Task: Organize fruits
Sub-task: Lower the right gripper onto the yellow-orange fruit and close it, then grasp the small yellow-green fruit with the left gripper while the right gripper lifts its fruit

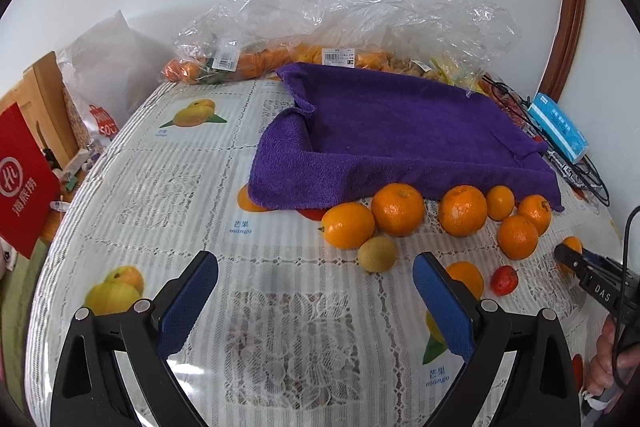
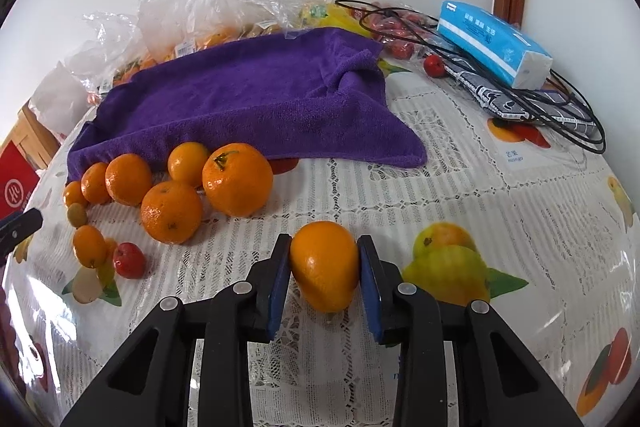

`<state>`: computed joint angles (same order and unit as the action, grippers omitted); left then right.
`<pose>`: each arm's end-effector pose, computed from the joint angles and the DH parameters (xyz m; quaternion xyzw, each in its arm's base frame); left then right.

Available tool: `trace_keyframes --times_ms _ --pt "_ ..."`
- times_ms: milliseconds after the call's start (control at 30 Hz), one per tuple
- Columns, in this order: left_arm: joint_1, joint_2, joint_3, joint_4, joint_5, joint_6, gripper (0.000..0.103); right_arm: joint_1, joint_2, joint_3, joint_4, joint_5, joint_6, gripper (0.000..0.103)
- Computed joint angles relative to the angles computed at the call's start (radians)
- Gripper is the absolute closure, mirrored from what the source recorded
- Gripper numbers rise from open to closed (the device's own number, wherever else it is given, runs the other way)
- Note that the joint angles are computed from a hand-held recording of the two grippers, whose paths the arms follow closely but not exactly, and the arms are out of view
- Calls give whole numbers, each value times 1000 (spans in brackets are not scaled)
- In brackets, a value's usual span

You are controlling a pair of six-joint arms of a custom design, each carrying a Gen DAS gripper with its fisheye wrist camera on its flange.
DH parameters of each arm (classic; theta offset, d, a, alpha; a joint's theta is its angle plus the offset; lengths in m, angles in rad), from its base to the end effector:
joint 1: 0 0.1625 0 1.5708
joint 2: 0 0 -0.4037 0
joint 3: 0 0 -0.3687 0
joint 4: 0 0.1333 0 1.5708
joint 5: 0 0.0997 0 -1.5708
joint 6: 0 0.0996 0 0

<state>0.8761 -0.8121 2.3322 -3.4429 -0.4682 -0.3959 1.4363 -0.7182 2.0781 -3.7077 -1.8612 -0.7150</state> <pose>-0.0889 -0.4538 0.0794 0.0341 0.8430 -0.3950 0.3635 0.0342 -0.5285 0.0695 0.2096 -0.8931 0.2863 0.2765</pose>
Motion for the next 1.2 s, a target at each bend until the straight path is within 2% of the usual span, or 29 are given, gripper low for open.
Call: trace_keyframes --times_ms 100,133,267,333,467,567,733,867,1200 --pt "25 23 -33 -2 -23 28 12 -7 -8 1 17 15 12 70" --pt "31 25 -42 17 -32 22 18 -6 -8 -1 18 14 12 70" --pt "65 40 -80 56 -105 18 31 3 4 -6 5 -8 3 70" --pt "74 53 -93 52 -123 35 43 7 10 -9 -3 -20 -4 70" --pt "69 89 -104 1 -110 89 55 11 16 -14 -7 -29 -8 70" --pt "70 85 -101 -10 -133 100 77 11 17 -14 -6 -29 -7 70" --pt "68 77 -90 -20 -159 114 78 10 18 -14 -11 -31 -14 70" --pt "60 61 -56 -37 -166 76 78 5 12 -9 -10 -17 -10 70" --pt "-3 23 7 -58 -108 40 78 30 11 40 -75 -28 -30 70"
